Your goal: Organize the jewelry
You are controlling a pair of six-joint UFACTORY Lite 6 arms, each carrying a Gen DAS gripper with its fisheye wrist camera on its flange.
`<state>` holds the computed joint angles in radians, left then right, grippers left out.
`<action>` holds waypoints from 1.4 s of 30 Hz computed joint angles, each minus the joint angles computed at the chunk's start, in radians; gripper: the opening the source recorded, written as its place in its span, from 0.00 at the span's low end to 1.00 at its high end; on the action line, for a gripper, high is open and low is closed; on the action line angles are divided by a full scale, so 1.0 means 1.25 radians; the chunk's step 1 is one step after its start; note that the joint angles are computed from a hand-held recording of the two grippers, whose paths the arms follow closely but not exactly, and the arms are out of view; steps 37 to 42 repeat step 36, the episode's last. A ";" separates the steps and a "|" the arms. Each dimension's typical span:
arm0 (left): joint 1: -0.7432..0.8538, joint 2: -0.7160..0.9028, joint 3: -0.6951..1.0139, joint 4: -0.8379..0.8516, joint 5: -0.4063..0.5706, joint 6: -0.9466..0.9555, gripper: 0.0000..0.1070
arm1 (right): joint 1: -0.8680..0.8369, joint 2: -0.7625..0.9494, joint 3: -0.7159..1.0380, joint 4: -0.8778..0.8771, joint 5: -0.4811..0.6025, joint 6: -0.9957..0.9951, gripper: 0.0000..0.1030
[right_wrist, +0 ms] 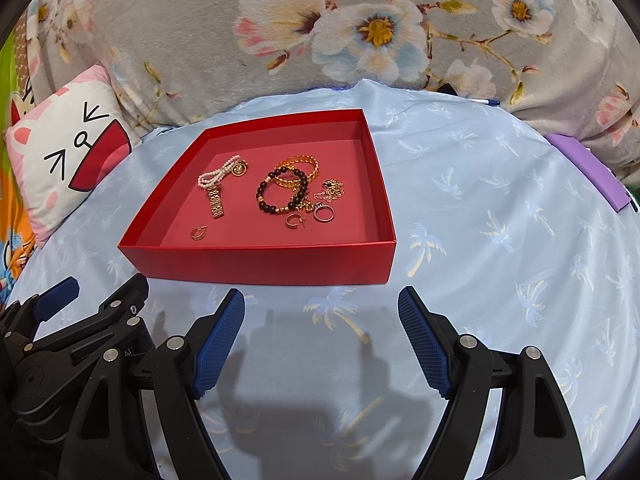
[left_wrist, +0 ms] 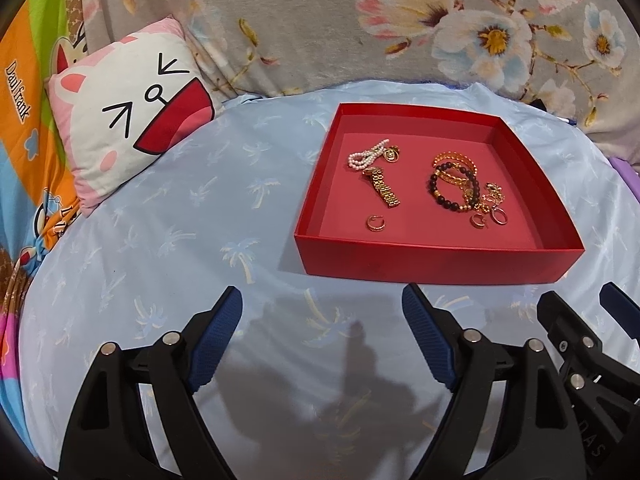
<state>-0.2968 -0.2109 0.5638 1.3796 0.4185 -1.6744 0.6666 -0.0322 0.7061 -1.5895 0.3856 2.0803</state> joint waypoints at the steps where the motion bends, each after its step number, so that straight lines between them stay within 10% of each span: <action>1: 0.001 0.001 0.000 -0.001 0.000 -0.002 0.75 | 0.001 0.001 0.001 0.001 0.002 0.000 0.75; 42: 0.017 0.020 0.011 0.007 -0.021 0.001 0.75 | -0.006 0.014 0.003 0.003 0.028 0.022 0.83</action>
